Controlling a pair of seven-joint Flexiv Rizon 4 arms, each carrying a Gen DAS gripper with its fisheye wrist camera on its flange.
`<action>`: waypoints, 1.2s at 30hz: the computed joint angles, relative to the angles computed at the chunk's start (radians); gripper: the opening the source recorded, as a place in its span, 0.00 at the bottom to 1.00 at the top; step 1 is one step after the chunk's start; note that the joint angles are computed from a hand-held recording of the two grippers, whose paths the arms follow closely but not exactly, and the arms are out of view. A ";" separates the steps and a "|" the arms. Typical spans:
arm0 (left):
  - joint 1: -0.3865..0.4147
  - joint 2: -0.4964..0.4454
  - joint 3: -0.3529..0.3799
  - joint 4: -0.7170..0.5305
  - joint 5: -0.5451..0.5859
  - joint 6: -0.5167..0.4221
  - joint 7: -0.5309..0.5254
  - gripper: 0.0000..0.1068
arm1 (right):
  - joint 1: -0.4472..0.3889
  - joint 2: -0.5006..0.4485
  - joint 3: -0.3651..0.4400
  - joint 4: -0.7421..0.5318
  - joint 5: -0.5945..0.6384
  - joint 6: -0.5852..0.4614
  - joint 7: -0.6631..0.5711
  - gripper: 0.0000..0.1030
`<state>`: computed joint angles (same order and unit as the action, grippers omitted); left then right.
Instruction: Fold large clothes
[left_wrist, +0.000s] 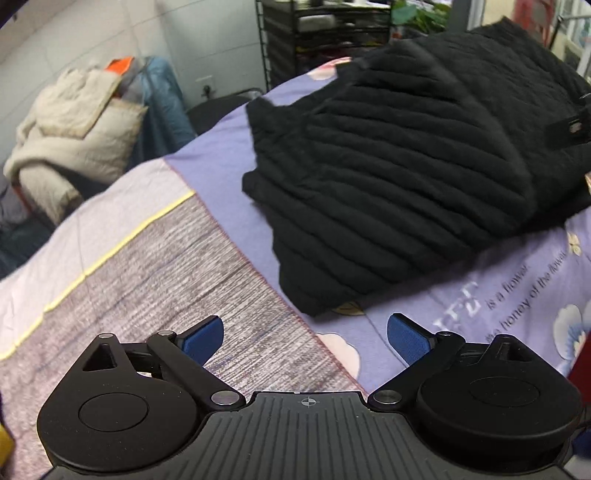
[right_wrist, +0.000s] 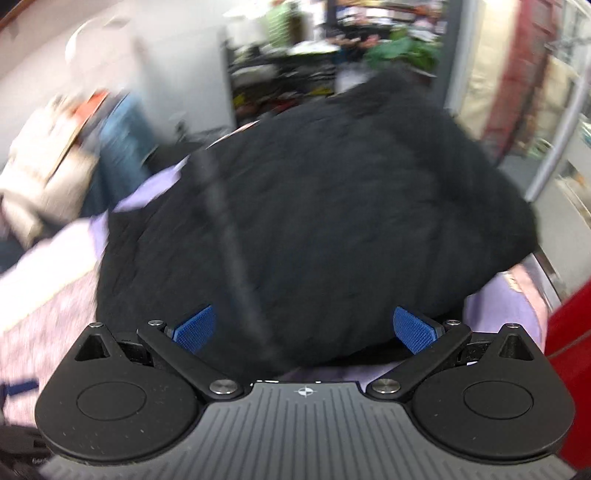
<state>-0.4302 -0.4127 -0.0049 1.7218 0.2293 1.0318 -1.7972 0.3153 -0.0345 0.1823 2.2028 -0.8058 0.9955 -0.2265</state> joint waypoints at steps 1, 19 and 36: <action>-0.003 0.005 -0.003 -0.010 -0.004 -0.023 0.002 0.96 | 0.014 -0.005 0.012 -0.016 0.008 -0.031 -0.026 0.99; -0.020 -0.046 -0.036 -0.243 -0.031 -0.290 0.046 0.96 | 0.086 -0.016 0.028 -0.153 0.038 -0.306 -0.210 0.99; -0.012 -0.072 -0.044 -0.266 -0.088 -0.330 0.062 0.96 | 0.074 -0.033 0.018 -0.160 0.077 -0.290 -0.255 0.99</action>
<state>-0.4425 -0.4843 -0.0493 1.4557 0.1415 0.7015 -1.7355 0.3893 -0.0671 0.2008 2.0423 -0.7289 0.7051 -0.4814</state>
